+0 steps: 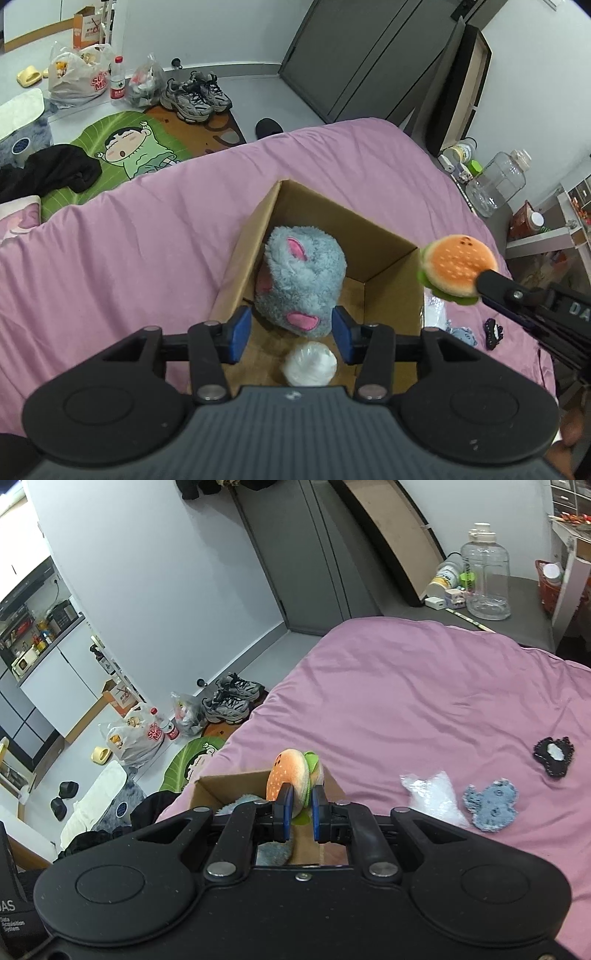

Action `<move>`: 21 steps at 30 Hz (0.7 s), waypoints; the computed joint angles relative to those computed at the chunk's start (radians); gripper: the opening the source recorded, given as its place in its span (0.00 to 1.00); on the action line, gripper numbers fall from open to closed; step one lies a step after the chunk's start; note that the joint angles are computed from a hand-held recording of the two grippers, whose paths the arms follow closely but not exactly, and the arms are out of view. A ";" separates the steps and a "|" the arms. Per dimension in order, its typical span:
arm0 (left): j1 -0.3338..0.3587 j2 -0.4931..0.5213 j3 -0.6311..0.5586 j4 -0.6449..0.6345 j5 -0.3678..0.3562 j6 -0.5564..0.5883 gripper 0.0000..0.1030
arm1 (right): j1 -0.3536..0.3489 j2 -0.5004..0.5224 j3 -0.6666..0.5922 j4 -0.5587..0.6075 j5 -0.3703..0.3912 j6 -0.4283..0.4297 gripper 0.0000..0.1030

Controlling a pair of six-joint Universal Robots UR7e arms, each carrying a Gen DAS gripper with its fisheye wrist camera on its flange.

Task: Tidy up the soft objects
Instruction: 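Carry the white ball with the left gripper while the right carries the burger to the box, then open the left gripper over the box while the right releases the burger into it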

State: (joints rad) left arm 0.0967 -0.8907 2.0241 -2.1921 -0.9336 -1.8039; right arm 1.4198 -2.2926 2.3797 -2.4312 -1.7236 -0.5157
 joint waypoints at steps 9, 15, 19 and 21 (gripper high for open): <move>0.000 -0.018 0.006 -0.013 -0.011 0.030 0.52 | 0.055 0.029 0.015 -0.048 -0.052 0.031 0.31; -0.008 -0.021 -0.024 0.041 -0.017 0.024 0.69 | 0.048 -0.018 -0.003 0.029 -0.082 0.045 0.40; -0.013 -0.018 -0.050 0.069 -0.022 0.031 0.77 | 0.037 -0.047 -0.020 0.085 -0.118 0.041 0.42; -0.017 -0.014 -0.066 0.080 -0.023 0.038 0.78 | 0.021 -0.065 -0.038 0.121 -0.110 0.033 0.48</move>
State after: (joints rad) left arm 0.0798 -0.9050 1.9585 -2.1117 -0.9565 -1.7655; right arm 1.4409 -2.3575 2.3417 -2.3104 -1.8335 -0.4827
